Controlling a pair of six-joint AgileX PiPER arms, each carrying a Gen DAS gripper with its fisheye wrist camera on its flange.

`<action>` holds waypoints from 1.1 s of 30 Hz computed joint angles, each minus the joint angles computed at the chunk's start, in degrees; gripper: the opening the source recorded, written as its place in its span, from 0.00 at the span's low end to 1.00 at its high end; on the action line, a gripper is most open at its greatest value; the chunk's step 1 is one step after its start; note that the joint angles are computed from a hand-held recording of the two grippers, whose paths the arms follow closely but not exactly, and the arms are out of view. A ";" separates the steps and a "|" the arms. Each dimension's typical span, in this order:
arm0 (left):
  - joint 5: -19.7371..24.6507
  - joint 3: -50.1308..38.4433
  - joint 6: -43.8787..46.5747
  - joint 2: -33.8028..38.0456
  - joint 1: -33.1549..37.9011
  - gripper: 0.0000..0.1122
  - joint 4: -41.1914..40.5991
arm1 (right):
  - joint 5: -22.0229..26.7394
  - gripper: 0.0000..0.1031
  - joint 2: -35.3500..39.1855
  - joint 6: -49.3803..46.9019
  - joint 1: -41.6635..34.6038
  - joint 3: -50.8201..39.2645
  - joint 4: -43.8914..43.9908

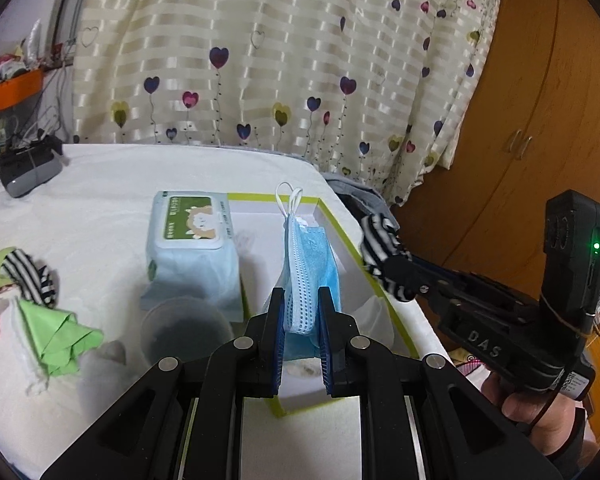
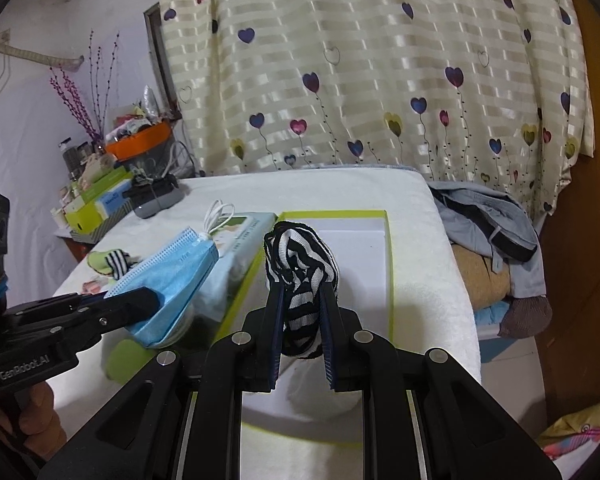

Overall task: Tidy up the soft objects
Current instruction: 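Carry the striped sock into the box and open the right tool while the left carries the mask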

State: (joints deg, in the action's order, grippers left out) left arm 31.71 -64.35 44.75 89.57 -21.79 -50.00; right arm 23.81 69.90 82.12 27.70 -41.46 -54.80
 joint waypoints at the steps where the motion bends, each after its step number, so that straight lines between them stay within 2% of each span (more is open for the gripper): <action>1: -0.60 -1.09 -2.06 1.15 -0.69 0.11 1.97 | -1.31 0.17 0.95 -0.99 -1.26 -0.24 0.61; 11: -1.45 -8.92 -12.72 8.42 -4.31 0.11 11.71 | -9.07 0.17 7.94 -11.52 -9.30 -2.61 8.95; 18: -2.13 -11.89 -17.46 11.62 -5.94 0.11 16.37 | -13.80 0.17 11.65 -22.97 -13.21 -3.17 20.10; 20: -1.90 -12.39 -17.66 12.40 -6.14 0.12 16.62 | -13.32 0.18 12.27 -21.02 -13.42 -3.37 18.24; 22: -1.71 -13.16 -18.50 13.21 -6.15 0.12 17.34 | -13.52 0.24 12.08 -15.08 -13.43 -2.64 12.37; 24: -1.42 -14.06 -19.27 14.02 -6.23 0.12 17.91 | -14.68 0.41 11.69 -15.57 -13.88 -2.10 12.79; 26: -1.33 -14.91 -20.30 14.64 -6.52 0.12 18.93 | -15.65 0.52 11.27 -15.25 -14.23 -1.62 12.20; 31: -1.11 -16.73 -20.51 16.24 -7.05 0.13 19.34 | -16.10 0.52 9.24 -12.89 -14.52 -0.46 10.59; 33: -0.68 -17.78 -21.84 17.16 -7.25 0.14 20.21 | -15.65 0.52 8.37 -8.96 -14.08 0.03 6.94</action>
State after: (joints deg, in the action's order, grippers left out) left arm 31.03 -82.14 22.91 106.73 -29.03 -29.79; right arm 8.16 78.27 73.16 13.61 -41.42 -47.85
